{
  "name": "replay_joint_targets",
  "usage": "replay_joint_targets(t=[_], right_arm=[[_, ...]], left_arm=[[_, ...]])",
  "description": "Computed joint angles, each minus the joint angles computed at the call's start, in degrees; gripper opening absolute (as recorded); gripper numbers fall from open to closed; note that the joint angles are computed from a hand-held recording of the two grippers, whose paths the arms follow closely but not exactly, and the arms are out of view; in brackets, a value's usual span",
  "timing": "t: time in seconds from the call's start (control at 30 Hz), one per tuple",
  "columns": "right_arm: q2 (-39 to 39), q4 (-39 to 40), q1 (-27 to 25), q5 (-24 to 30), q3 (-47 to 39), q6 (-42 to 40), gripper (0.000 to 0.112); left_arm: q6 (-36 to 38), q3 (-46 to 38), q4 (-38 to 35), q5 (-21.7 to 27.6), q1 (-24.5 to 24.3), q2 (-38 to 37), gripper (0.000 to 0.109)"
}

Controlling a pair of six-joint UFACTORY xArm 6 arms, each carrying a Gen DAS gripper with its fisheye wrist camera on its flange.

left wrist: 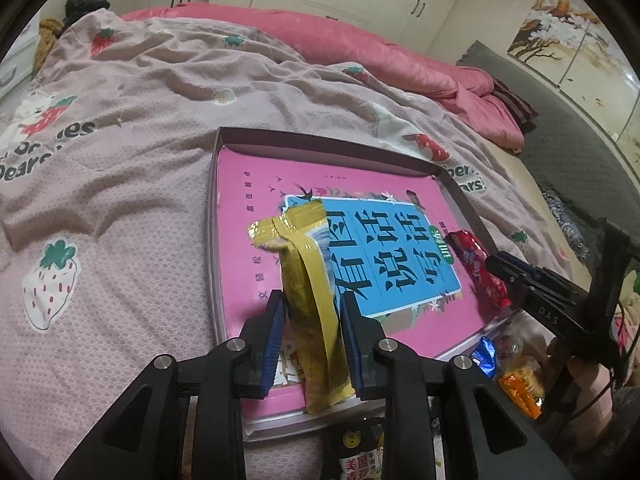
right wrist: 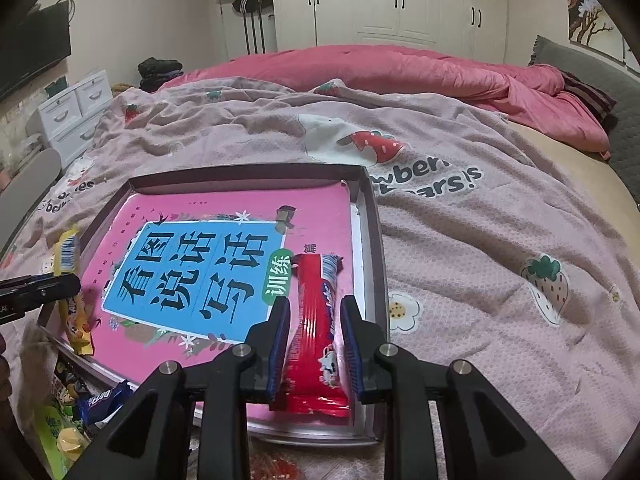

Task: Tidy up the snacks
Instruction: 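Lower the gold bar onto the tray with the left tool while the right tool places the red stick, then open both tools and withdraw them from the tray toward the snack pile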

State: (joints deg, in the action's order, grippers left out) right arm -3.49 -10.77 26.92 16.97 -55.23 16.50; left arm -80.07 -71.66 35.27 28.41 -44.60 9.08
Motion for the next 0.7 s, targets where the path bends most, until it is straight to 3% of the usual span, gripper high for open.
replay_joint_targets(t=[0.07,0.17,0.37,0.7], right_arm=[[-0.2,0.1,-0.1,-0.3,0.1,0.1,0.027],[-0.8,1.4,-0.3,-1.5,0.7,-0.5,0.035],[-2.1,7.0,-0.4,-3.4,1.6,-4.2,0.041],[-4.2,8.9,0.2,-5.8,3.1,-6.8,0.049]], left_arm=[[0.0,0.2,-0.2,-0.2,0.1,-0.2,0.031],[-0.3,0.3,0.1,-0.1,0.1,-0.4,0.046],[-1.1,0.8,0.8,-0.1,0.2,-1.2,0.05],[-2.4,1.1,1.9,0.8,-0.2,-3.2,0.061]])
